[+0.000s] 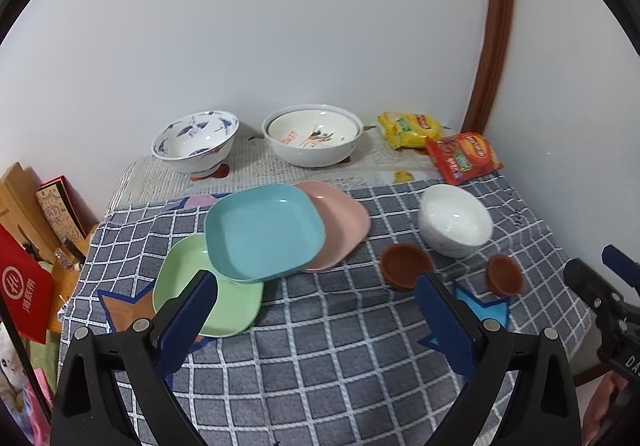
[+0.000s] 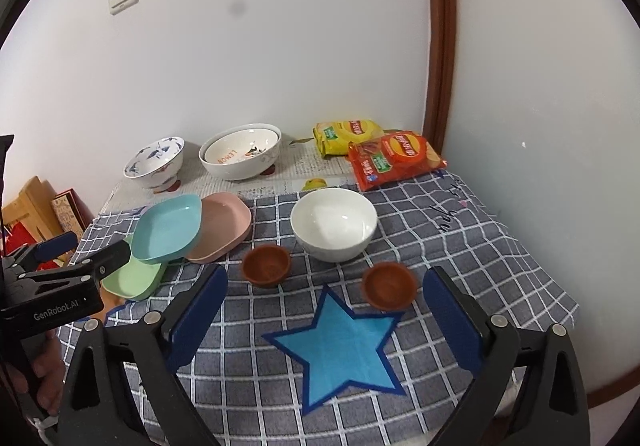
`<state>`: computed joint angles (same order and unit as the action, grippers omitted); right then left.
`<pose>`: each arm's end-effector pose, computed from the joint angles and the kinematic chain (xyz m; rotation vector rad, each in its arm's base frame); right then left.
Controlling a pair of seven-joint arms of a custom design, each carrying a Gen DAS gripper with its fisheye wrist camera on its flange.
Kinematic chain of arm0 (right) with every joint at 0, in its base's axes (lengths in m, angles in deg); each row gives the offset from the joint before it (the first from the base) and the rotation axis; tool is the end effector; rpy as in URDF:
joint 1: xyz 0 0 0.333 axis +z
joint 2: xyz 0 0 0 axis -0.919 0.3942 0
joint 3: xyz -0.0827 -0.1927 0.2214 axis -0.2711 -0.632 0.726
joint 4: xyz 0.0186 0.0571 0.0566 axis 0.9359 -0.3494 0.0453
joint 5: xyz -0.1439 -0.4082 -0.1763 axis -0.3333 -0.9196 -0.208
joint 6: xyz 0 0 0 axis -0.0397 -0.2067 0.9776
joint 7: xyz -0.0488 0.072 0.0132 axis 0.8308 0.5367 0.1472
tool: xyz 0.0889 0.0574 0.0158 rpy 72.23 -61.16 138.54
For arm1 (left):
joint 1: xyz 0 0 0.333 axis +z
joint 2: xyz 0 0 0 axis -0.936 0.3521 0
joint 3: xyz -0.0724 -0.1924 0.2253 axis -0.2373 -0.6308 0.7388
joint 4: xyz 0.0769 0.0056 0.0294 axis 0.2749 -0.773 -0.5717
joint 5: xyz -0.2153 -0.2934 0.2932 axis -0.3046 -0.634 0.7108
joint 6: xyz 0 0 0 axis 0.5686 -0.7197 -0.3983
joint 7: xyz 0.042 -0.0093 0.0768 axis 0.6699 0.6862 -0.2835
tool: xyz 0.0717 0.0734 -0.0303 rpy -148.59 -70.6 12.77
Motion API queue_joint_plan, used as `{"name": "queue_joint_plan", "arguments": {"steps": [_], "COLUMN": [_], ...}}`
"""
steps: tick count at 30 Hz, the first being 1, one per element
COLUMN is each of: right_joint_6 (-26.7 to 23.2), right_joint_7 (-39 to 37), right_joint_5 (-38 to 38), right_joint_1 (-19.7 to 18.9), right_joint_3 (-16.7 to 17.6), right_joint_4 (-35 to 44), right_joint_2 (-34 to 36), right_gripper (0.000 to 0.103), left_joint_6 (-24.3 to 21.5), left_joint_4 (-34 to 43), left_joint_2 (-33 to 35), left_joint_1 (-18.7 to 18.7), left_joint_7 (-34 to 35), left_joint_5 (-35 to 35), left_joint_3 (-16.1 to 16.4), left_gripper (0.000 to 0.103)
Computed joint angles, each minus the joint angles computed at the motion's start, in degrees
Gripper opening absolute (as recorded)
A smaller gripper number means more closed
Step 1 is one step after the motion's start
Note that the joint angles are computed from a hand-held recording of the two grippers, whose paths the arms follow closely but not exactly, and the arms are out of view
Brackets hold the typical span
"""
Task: Organize plates and bowls
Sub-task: 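Move both grippers toward the light-blue plate lying on the pink plate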
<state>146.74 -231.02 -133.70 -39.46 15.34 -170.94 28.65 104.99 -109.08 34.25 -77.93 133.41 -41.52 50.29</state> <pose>0.4287 0.3985 0.6038 -1.1514 2.1399 -0.9744 0.6142 -0.1874 0.6507 -1.2093 2.3330 -0.9594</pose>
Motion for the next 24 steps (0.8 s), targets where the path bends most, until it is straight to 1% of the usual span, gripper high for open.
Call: {"name": "queue_joint_plan", "arguments": {"steps": [4, 8, 10, 13, 14, 18, 21, 24], "right_joint_6": [0.93, 8.61, 9.32, 10.96, 11.78, 15.33, 17.82, 20.44], "right_joint_7": [-0.93, -3.59, -4.84, -6.58, -7.0, -8.66, -9.91, -10.52], "right_joint_5": [-0.54, 2.2, 1.83, 1.17, 1.16, 2.01, 3.29, 4.15], "right_joint_1": [-0.4, -0.78, -1.01, -0.93, -0.86, -0.49, -0.07, 0.5], "right_joint_3": [-1.04, -3.68, -3.97, -4.86, -5.25, -7.14, -8.56, -9.95], "right_joint_4": [2.52, 3.36, 4.78, 7.21, 7.9, 11.4, 13.55, 15.61], "right_joint_2": [3.14, 4.94, 6.52, 9.21, 10.04, 14.2, 16.98, 19.9], "right_gripper": [0.089, 0.082, 0.08, 0.077, 0.075, 0.065, 0.061, 0.061], "left_joint_6": [0.08, -0.17, -0.32, -1.24, -1.77, -3.15, -4.02, -4.53], "left_joint_4": [3.28, 6.93, 8.8, 11.95, 13.11, 17.54, 20.87, 24.1], "left_joint_2": [3.71, 7.5, 9.43, 12.46, 13.51, 17.76, 20.85, 23.94], "left_joint_1": [0.67, 1.52, 1.92, 2.54, 2.74, 3.19, 3.39, 3.47], "left_joint_7": [-2.05, -3.8, -4.68, -5.21, -5.3, -6.67, -7.59, -8.08], "left_joint_5": [2.46, 4.41, 5.73, 6.52, 6.71, 9.03, 10.32, 11.39], "left_joint_3": [-0.31, -0.72, -0.94, -1.26, -1.39, -1.78, -2.1, -2.41], "left_gripper": [0.096, 0.093, 0.092, 0.087, 0.084, 0.079, 0.078, 0.078]}}
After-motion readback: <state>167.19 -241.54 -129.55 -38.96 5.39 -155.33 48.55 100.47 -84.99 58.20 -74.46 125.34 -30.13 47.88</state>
